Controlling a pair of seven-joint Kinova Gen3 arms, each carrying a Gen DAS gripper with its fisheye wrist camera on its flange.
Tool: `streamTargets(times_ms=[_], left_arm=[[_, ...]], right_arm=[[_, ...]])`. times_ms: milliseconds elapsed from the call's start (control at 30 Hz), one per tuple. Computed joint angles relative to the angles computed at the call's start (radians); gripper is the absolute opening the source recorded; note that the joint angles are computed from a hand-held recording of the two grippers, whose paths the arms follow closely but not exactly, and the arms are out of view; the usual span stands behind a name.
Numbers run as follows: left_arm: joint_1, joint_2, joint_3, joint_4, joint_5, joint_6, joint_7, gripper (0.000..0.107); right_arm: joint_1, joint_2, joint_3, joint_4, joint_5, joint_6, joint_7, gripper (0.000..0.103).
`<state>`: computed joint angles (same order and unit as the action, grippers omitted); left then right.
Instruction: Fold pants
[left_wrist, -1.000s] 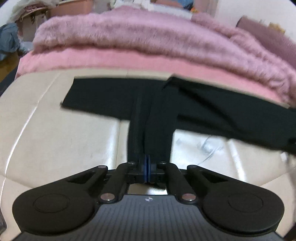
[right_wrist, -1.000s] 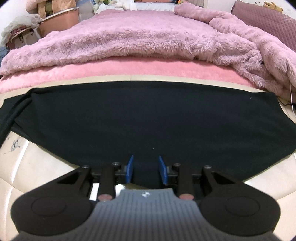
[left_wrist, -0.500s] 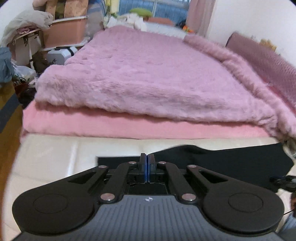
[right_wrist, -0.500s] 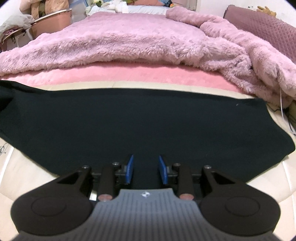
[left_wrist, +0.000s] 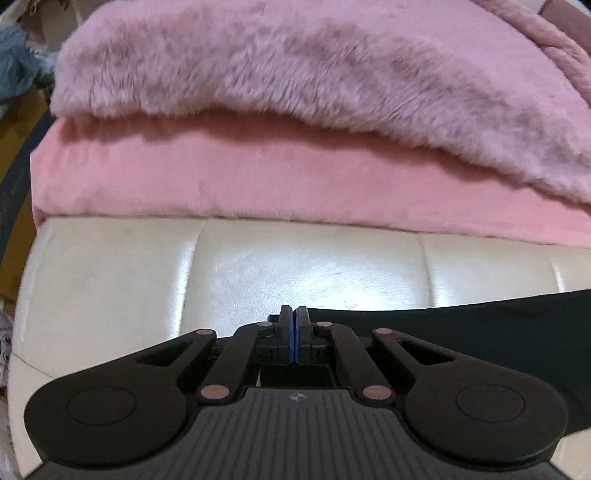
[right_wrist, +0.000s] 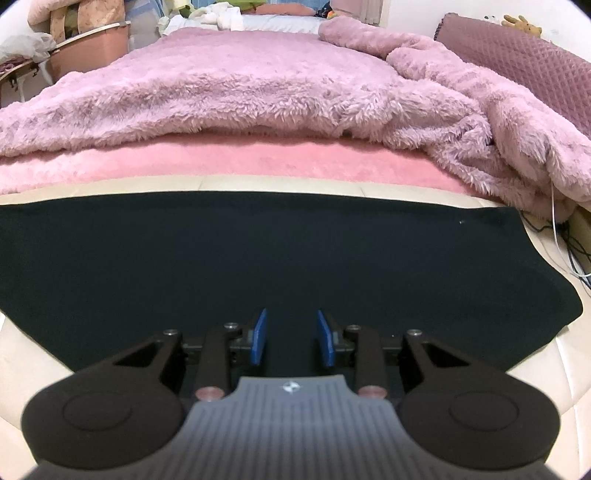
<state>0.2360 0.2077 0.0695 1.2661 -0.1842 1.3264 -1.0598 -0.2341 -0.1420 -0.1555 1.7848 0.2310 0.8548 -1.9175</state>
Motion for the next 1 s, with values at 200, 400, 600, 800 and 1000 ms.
streamTargets(times_ms=[200,400,600,800,1000], left_arm=[[0.024,-0.101,-0.013,0.147,-0.069,-0.108,0.204,0.016],[-0.037,-0.315,0.036,0.378,0.027,-0.281,0.357,0.022],[-0.074,-0.433,0.053,0.550,0.127,-0.385,0.574,0.030],[-0.214,-0.503,0.185,0.696,0.124,-0.594,0.817,0.043],[-0.263,-0.464,0.323,0.662,-0.044,-0.549,1.009,0.003]], right_arm=[[0.006,-0.009,0.002,0.016,-0.004,-0.001,-0.003,0.027],[0.005,-0.025,-0.010,0.031,-0.007,-0.024,-0.020,0.027],[-0.009,-0.034,-0.030,0.031,-0.009,-0.021,-0.026,0.027],[-0.016,-0.053,-0.037,0.027,-0.009,0.006,-0.028,0.028],[-0.018,-0.092,-0.042,0.026,-0.011,0.083,0.028,0.028]])
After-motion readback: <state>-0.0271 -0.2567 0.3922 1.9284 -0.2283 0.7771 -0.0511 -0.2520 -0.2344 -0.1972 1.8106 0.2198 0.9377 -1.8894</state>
